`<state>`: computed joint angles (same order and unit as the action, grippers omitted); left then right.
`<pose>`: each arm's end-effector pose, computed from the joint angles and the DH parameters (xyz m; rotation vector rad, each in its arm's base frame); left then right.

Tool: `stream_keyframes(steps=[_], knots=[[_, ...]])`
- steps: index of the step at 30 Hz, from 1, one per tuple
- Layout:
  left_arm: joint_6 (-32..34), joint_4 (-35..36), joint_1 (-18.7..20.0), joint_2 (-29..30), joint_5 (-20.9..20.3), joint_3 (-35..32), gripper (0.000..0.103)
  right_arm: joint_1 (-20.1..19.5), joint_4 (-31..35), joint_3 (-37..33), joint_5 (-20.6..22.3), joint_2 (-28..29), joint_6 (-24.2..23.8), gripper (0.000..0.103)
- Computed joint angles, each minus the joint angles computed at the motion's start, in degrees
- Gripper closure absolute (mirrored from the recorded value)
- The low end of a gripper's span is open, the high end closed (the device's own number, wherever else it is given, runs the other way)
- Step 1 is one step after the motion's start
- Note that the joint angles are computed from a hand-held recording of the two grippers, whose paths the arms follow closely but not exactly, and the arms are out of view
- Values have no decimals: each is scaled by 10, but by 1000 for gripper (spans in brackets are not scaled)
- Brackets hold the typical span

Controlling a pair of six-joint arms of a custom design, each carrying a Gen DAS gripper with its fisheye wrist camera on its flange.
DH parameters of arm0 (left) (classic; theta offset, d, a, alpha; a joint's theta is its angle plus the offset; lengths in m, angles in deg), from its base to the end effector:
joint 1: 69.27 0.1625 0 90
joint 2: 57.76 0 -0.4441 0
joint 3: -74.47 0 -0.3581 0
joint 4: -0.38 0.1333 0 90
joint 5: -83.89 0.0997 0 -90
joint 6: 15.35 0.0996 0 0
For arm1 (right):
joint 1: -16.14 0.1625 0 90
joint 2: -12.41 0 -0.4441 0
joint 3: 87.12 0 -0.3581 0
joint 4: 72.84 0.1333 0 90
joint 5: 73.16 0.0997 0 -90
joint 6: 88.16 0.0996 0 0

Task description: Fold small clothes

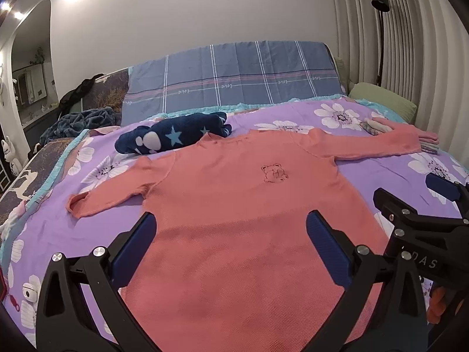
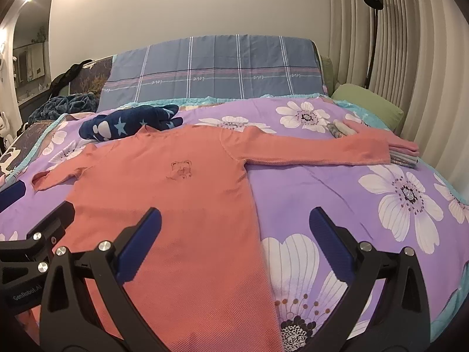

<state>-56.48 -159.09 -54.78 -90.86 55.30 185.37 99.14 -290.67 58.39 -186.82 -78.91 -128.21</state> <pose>-0.4671 -0.3487 -0.0066 0.7590 2.1238 -1.0526 0.0543 -0.3239 0.3860 0.2677 -2.0030 1.2035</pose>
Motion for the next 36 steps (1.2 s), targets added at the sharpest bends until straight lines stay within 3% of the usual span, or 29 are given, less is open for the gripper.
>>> stream_keyframes(steps=[36], knots=[[-35,30,6,-13,-21,7,1,8,-4,8,-9,5,-2,2]])
